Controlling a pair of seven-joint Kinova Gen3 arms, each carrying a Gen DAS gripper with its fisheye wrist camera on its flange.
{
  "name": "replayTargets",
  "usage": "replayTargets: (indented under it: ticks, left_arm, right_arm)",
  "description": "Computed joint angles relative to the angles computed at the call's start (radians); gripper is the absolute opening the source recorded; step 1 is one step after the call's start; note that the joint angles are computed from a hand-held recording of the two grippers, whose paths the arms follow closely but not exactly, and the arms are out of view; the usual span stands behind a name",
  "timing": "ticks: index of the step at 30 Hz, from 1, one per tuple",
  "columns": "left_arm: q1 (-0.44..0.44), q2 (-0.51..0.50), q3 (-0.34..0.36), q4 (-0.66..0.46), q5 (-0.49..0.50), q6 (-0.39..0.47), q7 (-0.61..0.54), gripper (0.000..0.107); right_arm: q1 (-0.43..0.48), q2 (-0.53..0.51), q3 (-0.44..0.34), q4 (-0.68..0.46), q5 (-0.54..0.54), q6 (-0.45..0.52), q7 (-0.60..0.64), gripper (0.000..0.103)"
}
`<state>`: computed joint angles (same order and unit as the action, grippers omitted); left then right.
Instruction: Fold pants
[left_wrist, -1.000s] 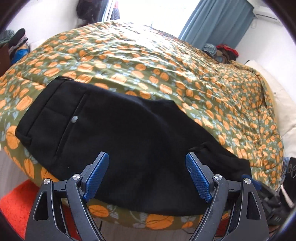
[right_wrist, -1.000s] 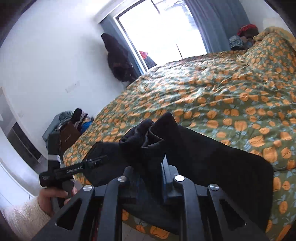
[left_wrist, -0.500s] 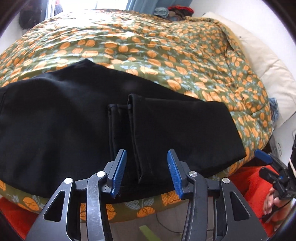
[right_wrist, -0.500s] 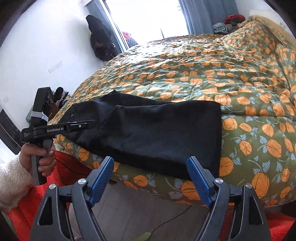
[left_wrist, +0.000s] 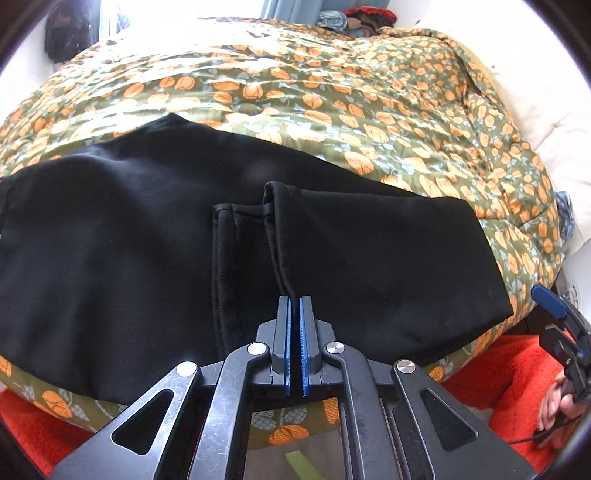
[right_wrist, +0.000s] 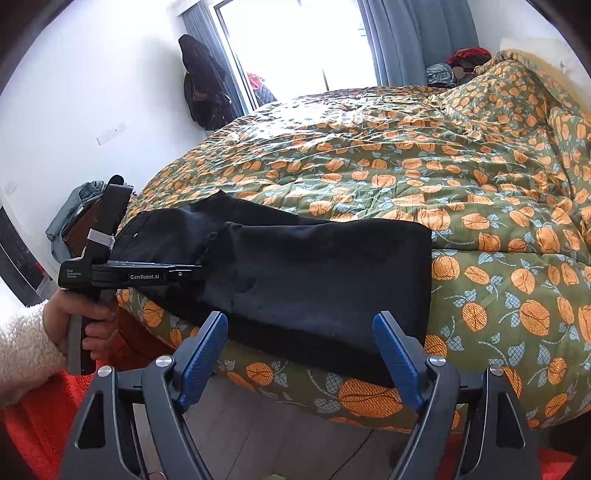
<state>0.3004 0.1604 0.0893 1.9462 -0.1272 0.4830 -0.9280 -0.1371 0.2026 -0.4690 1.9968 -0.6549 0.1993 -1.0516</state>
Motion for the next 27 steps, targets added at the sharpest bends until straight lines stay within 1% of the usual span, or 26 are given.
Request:
replayTargets:
  ticks: [1, 2, 3, 5, 6, 7, 8, 9, 10, 12, 14, 15, 16, 17, 18, 19, 20, 21, 22, 23, 24, 25, 27]
  left_arm:
    - [0.024, -0.017, -0.023, 0.011, -0.024, -0.008, 0.025, 0.002]
    - [0.060, -0.033, -0.064, 0.024, -0.035, -0.018, 0.039, 0.002]
    - [0.097, -0.045, -0.111, 0.032, -0.034, -0.021, 0.039, 0.002]
    - [0.158, -0.041, -0.197, 0.036, 0.000, -0.016, -0.001, 0.002]
    - [0.167, -0.029, -0.219, 0.037, 0.020, -0.017, -0.017, 0.002]
    - [0.161, -0.019, -0.222, 0.043, 0.045, -0.025, -0.032, 0.002]
    - [0.144, -0.011, -0.208, 0.046, 0.053, -0.031, -0.032, 0.002]
    - [0.115, -0.004, -0.175, 0.050, 0.045, -0.035, -0.017, 0.002]
    - [0.083, -0.001, -0.135, 0.048, 0.024, -0.031, -0.003, 0.002]
    - [0.018, 0.005, -0.046, 0.047, -0.055, -0.028, 0.062, 0.002]
    - [-0.054, 0.004, 0.043, 0.049, -0.105, -0.024, 0.109, 0.002]
    - [-0.097, 0.003, 0.088, 0.052, -0.115, -0.025, 0.117, 0.003]
    - [-0.136, 0.002, 0.128, 0.055, -0.120, -0.025, 0.118, 0.004]
    - [-0.166, 0.003, 0.161, 0.055, -0.130, -0.021, 0.125, 0.008]
    - [-0.207, 0.002, 0.205, 0.058, -0.143, -0.022, 0.133, 0.012]
    - [-0.236, 0.000, 0.237, 0.062, -0.145, -0.026, 0.139, 0.013]
    - [-0.247, -0.002, 0.253, 0.063, -0.149, -0.027, 0.151, 0.019]
    - [-0.241, -0.007, 0.252, 0.065, -0.161, -0.029, 0.175, 0.026]
    - [-0.215, -0.020, 0.232, 0.075, -0.186, -0.042, 0.216, 0.031]
    - [-0.171, -0.039, 0.195, 0.082, -0.222, -0.046, 0.256, 0.047]
    - [-0.125, -0.055, 0.157, 0.085, -0.263, -0.040, 0.297, 0.063]
    - [-0.079, -0.072, 0.118, 0.087, -0.304, -0.032, 0.331, 0.067]
    - [0.014, -0.073, 0.042, 0.078, -0.385, -0.011, 0.400, 0.069]
  right_arm:
    - [-0.008, -0.002, 0.009, 0.003, 0.006, -0.006, -0.010, 0.081]
    - [-0.007, -0.003, 0.007, 0.004, 0.025, -0.011, -0.032, 0.081]
    - [0.009, -0.001, -0.011, 0.005, 0.061, -0.018, -0.069, 0.081]
    - [0.029, 0.007, -0.035, 0.002, 0.140, -0.022, -0.150, 0.081]
    - [0.031, 0.014, -0.039, -0.004, 0.180, -0.019, -0.190, 0.081]
    - [0.017, 0.019, -0.026, -0.012, 0.205, -0.013, -0.217, 0.081]
    - [0.013, 0.028, -0.022, -0.023, 0.218, -0.006, -0.229, 0.081]
    - [0.021, 0.040, -0.029, -0.041, 0.228, -0.001, -0.239, 0.081]
    - [0.029, 0.050, -0.037, -0.058, 0.241, -0.006, -0.250, 0.081]
    - [0.031, 0.065, -0.038, -0.093, 0.289, -0.033, -0.290, 0.081]
    - [0.002, 0.098, -0.001, -0.150, 0.285, -0.011, -0.278, 0.081]
    - [-0.026, 0.121, 0.035, -0.186, 0.268, 0.024, -0.257, 0.081]
    - [-0.039, 0.157, 0.054, -0.224, 0.259, 0.065, -0.243, 0.081]
    - [-0.050, 0.203, 0.064, -0.258, 0.261, 0.106, -0.243, 0.081]
    - [-0.078, 0.250, 0.092, -0.287, 0.270, 0.146, -0.259, 0.081]
    - [-0.121, 0.287, 0.138, -0.308, 0.292, 0.187, -0.288, 0.081]
    - [-0.160, 0.306, 0.178, -0.319, 0.325, 0.211, -0.302, 0.081]
    - [-0.188, 0.306, 0.199, -0.326, 0.366, 0.220, -0.299, 0.081]
    - [-0.216, 0.288, 0.220, -0.319, 0.407, 0.212, -0.312, 0.081]
    - [-0.226, 0.274, 0.224, -0.319, 0.441, 0.213, -0.340, 0.081]
    - [-0.217, 0.255, 0.211, -0.310, 0.460, 0.199, -0.366, 0.081]
    - [-0.190, 0.225, 0.179, -0.288, 0.462, 0.168, -0.376, 0.081]
    - [-0.113, 0.169, 0.096, -0.225, 0.435, 0.087, -0.346, 0.081]
